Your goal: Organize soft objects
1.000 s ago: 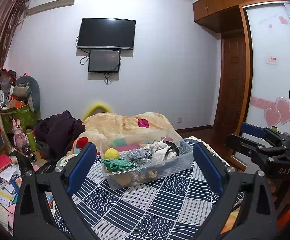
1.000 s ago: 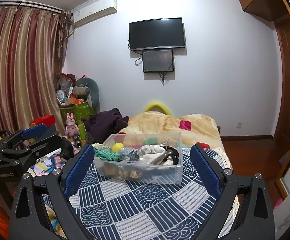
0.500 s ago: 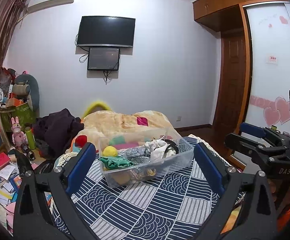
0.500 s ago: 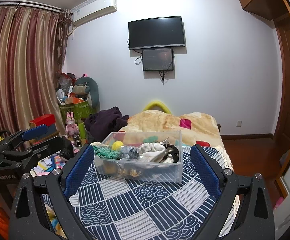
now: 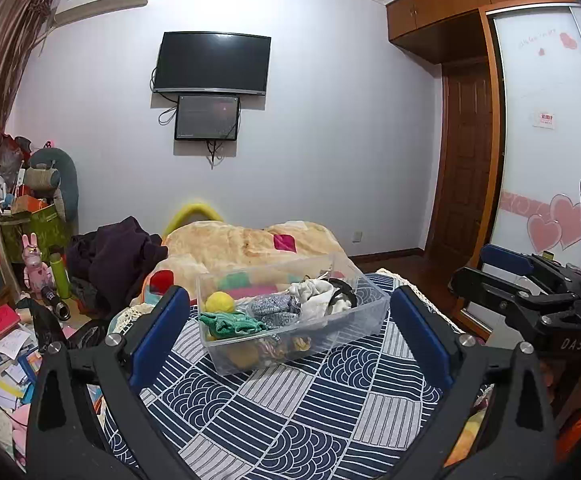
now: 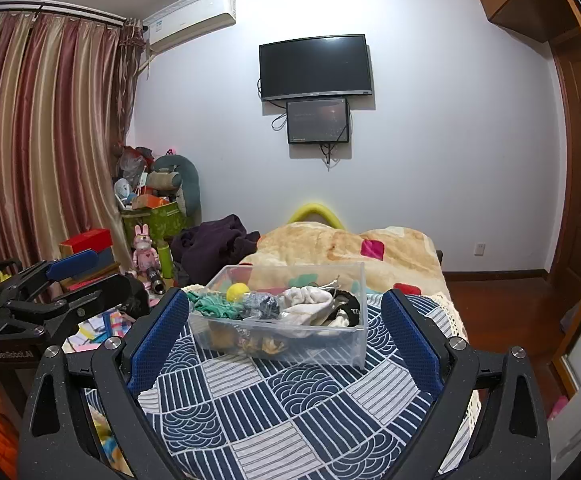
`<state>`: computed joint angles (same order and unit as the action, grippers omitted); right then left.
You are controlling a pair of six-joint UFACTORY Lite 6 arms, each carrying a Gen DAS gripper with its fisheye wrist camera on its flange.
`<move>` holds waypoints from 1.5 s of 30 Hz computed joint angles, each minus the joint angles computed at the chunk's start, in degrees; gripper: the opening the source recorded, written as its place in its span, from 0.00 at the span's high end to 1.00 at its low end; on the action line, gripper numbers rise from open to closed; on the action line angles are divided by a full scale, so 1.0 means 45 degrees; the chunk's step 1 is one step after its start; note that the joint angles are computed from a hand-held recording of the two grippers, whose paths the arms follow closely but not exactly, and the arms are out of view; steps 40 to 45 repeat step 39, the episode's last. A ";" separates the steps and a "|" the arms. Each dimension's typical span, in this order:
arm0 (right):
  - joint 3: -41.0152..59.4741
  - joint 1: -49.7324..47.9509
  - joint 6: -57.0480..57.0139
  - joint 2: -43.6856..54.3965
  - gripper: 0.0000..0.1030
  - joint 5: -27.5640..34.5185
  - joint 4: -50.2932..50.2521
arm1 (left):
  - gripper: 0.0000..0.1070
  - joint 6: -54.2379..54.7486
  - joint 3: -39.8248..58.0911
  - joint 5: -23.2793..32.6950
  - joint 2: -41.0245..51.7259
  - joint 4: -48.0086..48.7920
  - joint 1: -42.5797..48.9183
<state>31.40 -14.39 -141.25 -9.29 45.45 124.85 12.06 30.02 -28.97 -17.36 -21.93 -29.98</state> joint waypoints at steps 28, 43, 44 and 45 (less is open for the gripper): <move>-0.0137 0.0131 0.0201 -0.0296 0.06 -0.0219 -0.0130 | 0.05 -0.0721 -0.0028 0.0105 0.0057 0.0615 0.0130; -0.0035 0.0181 0.0252 -0.0128 0.06 -0.0340 -0.0132 | 0.05 -0.1188 -0.0054 0.0255 0.0076 0.1186 0.0215; -0.0035 0.0181 0.0252 -0.0128 0.06 -0.0340 -0.0132 | 0.05 -0.1188 -0.0054 0.0255 0.0076 0.1186 0.0215; -0.0035 0.0181 0.0252 -0.0128 0.06 -0.0340 -0.0132 | 0.05 -0.1188 -0.0054 0.0255 0.0076 0.1186 0.0215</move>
